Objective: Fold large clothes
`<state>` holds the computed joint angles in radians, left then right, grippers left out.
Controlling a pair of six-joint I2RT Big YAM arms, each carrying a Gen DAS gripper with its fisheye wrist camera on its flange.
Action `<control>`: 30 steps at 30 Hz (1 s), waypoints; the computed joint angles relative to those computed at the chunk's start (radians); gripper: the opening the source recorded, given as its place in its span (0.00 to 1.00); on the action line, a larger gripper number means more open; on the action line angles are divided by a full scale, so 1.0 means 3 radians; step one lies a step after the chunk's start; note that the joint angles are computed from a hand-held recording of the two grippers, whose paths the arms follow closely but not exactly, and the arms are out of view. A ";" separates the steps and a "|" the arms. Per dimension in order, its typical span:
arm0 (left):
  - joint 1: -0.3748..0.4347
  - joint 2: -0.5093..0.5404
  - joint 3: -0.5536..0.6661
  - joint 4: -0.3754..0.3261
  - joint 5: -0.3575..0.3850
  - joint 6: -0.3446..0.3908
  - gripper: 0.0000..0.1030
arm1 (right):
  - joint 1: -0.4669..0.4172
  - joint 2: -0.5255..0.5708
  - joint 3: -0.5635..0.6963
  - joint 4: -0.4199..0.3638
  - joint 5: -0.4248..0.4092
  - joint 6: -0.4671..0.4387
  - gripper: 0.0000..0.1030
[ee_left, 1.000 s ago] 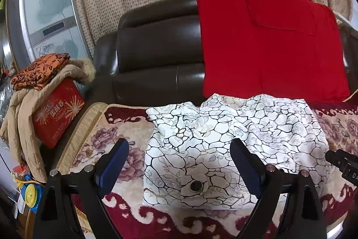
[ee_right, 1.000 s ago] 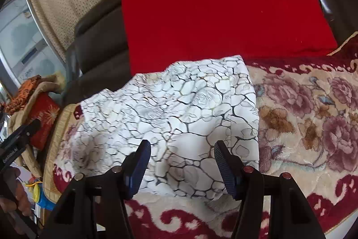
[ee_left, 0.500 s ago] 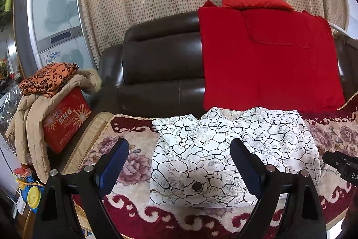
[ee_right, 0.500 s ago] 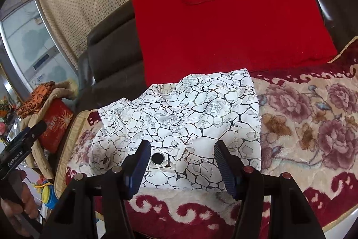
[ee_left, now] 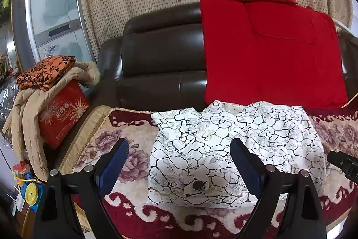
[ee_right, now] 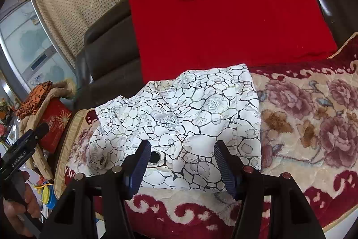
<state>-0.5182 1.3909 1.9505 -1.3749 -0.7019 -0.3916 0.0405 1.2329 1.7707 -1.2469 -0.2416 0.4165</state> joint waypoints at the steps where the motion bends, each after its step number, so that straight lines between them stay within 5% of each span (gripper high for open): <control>1: 0.0011 0.0006 -0.0007 0.0005 0.0012 0.0000 0.89 | -0.0006 0.0014 -0.0011 0.0006 -0.0011 0.0004 0.61; 13: 0.0311 0.0117 -0.0232 0.0078 0.0247 0.0034 0.89 | -0.0010 0.0222 -0.0067 0.0029 -0.0056 0.0030 0.61; 21: 0.0825 0.0230 -0.0630 -0.0111 0.0629 -0.0100 0.89 | -0.0173 0.0430 -0.0215 -0.0100 -0.0310 0.0150 0.59; 26: 0.1136 0.0270 -0.0609 0.0009 0.1039 -0.0097 0.89 | -0.0233 0.0620 0.0135 0.0018 -0.0170 0.0044 0.59; 30: 0.1254 0.0544 -0.0420 -0.0044 0.0915 -0.0016 0.89 | -0.0291 0.0971 0.0509 0.0073 -0.0116 0.0123 0.59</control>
